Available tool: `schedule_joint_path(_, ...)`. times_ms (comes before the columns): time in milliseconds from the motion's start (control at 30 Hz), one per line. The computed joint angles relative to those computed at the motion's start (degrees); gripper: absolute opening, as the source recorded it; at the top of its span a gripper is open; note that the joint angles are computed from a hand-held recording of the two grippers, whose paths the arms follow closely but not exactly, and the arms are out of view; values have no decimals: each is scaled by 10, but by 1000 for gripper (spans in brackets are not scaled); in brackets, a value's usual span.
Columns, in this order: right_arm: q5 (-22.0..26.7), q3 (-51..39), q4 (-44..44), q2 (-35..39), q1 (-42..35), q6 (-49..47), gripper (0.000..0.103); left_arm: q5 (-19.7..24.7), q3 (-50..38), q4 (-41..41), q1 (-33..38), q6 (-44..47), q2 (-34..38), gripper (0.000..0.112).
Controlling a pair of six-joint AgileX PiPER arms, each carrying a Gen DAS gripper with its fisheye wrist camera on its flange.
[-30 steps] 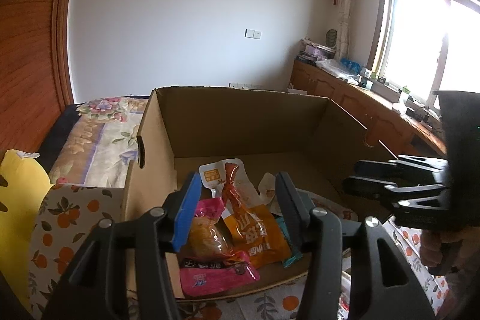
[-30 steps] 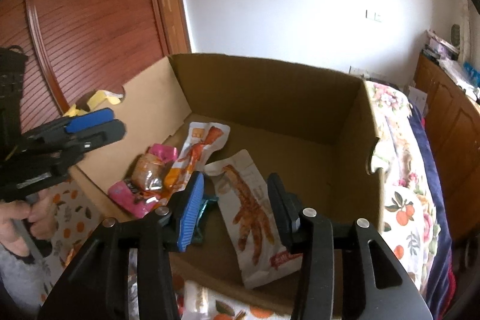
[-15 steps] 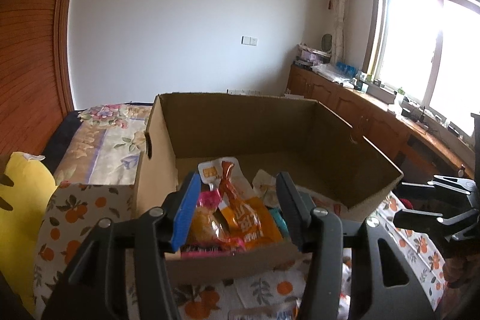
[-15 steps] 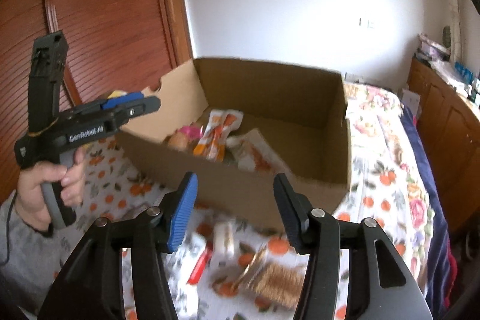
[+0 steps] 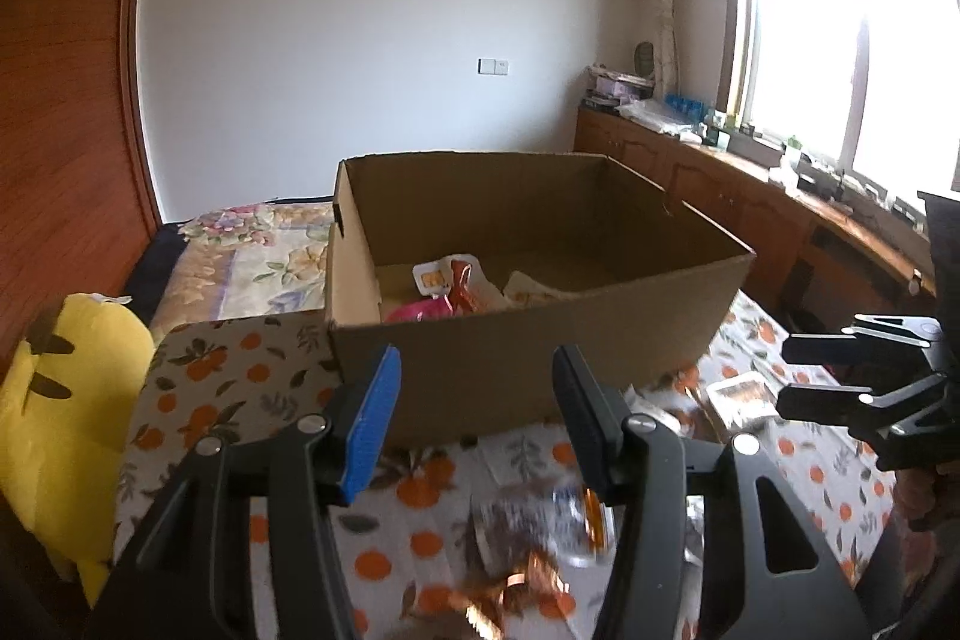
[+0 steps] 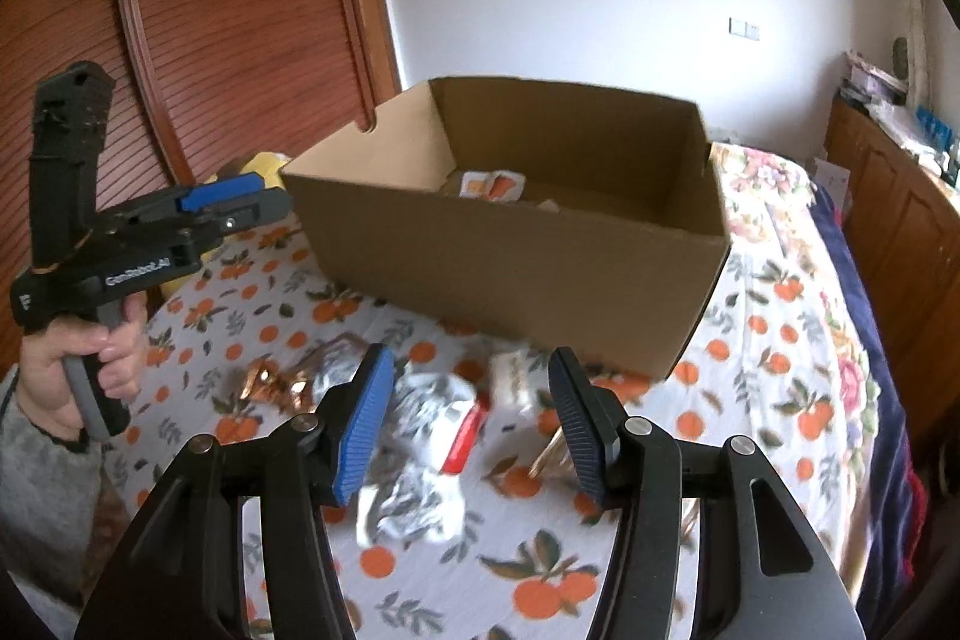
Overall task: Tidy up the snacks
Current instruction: 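Withdraw both open tools from the box back to the remaining snacks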
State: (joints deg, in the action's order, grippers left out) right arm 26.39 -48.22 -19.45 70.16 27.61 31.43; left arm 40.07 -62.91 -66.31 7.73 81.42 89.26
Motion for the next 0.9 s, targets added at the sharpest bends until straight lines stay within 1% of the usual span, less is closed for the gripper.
schedule_joint_path(100, 0, 12, 5, 1, 15, 7, 56, 22, 25, 13, 17, 13, -25, 53)
schedule_joint_path(200, -3, 27, -3, 7, 30, 27, 58, 26, 52, 32, 23, 27, -46, 53)
schedule_joint_path(267, -14, 41, -2, 10, 34, 36, 62, 27, 73, 44, 23, 37, -57, 53)
schedule_joint_path(367, -38, 68, -30, 18, 43, 80, 66, 14, 103, 61, 16, 55, -65, 53)
schedule_joint_path(400, -47, 75, -28, 21, 42, 85, 66, 5, 115, 69, 12, 60, -67, 53)
schedule_joint_path(467, -79, 93, 7, 37, 31, 65, 66, -5, 131, 79, 6, 60, -73, 53)
schedule_joint_path(567, -109, 108, 2, 61, 27, 84, 66, -11, 142, 91, 3, 53, -70, 53)
schedule_joint_path(733, -136, 111, 73, 87, 15, 17, 66, -26, 148, 112, -8, 47, -65, 53)
schedule_joint_path(767, -137, 109, 81, 89, 14, 9, 66, -33, 148, 117, -13, 45, -62, 53)
schedule_joint_path(833, -145, 105, 124, 94, 10, -36, 66, -49, 148, 127, -24, 40, -54, 54)
schedule_joint_path(867, -148, 103, 127, 98, 11, -38, 67, -57, 147, 134, -30, 36, -50, 54)
schedule_joint_path(900, -151, 101, 108, 103, 15, -18, 67, -66, 146, 143, -37, 30, -46, 54)
